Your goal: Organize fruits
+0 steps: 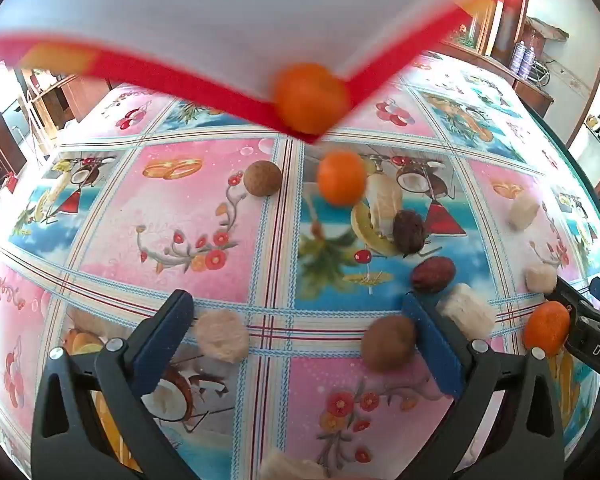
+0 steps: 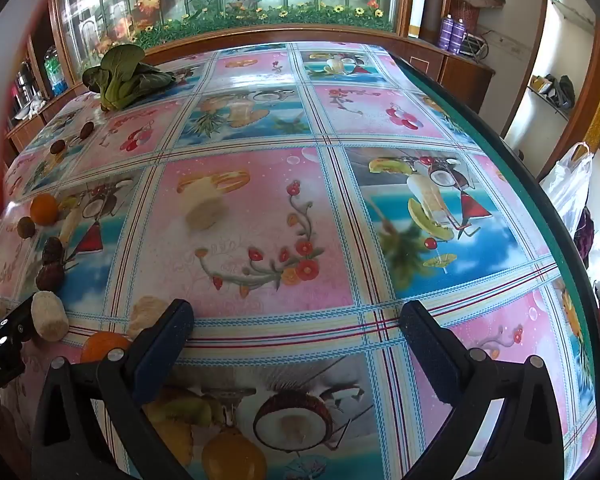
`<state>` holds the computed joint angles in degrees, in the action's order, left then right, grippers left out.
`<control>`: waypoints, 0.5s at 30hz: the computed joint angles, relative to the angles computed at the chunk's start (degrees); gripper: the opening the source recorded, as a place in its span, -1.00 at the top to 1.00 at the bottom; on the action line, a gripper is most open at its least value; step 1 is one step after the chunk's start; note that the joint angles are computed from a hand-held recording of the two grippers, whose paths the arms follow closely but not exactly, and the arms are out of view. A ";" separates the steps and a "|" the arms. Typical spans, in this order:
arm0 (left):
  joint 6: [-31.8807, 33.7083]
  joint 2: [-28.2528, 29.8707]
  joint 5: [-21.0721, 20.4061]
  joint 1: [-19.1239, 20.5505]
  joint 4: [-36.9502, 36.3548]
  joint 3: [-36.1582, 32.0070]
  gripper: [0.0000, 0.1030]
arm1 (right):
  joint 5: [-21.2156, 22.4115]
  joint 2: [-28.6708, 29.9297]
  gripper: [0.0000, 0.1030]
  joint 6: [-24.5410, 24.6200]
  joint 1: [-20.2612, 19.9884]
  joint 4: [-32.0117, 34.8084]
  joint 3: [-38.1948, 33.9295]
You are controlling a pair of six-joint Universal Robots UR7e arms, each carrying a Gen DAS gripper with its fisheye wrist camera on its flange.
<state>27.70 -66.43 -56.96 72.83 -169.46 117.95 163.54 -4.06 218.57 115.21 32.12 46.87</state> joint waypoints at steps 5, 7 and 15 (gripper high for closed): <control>-0.28 -0.08 -0.35 0.08 0.28 -0.06 -1.00 | 0.03 0.07 -0.99 0.10 0.01 0.20 -0.11; -0.33 -0.08 -0.35 0.08 0.37 -0.08 -1.00 | -0.01 0.03 -0.99 -0.01 0.01 0.09 -0.04; -0.36 -0.10 -0.34 0.07 0.44 -0.09 -1.00 | -0.01 -0.03 -0.99 -0.14 0.00 -0.02 0.06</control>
